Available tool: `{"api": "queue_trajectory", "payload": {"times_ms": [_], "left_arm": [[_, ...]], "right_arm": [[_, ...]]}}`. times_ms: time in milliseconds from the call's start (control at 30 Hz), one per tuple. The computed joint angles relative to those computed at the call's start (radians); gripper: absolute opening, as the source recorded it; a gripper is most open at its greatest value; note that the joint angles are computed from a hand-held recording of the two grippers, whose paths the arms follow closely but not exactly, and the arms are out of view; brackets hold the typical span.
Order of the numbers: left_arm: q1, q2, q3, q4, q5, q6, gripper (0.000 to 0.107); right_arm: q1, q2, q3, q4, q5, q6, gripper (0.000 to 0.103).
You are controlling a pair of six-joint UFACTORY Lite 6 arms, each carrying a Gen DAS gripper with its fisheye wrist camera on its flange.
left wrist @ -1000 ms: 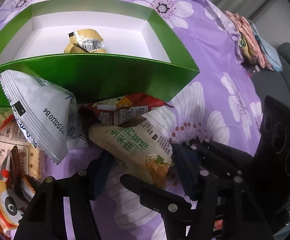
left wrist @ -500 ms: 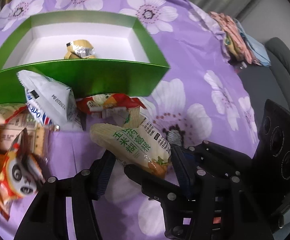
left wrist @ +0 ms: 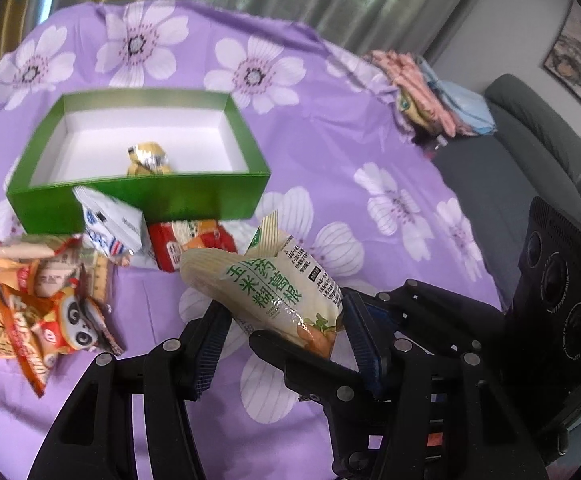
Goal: Organize snacks
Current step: 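Lift the corn snack bag into the green box and release it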
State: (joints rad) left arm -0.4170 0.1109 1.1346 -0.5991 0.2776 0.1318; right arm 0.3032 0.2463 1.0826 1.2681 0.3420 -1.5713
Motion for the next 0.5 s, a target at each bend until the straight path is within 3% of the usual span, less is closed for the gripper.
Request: {"api": "queue_trajectory", "payload": {"times_ms": [233,500], "left_arm": [[0.026,-0.118,-0.044,0.024,-0.003,-0.003,0.058],[0.097,-0.169,-0.039,-0.026,0.022,0.078,0.058]], "right_arm": [[0.067,-0.095,-0.014,-0.068,-0.057,0.070,0.040],[0.132,-0.057,0.089,-0.199,-0.086,0.203,0.040]]}}
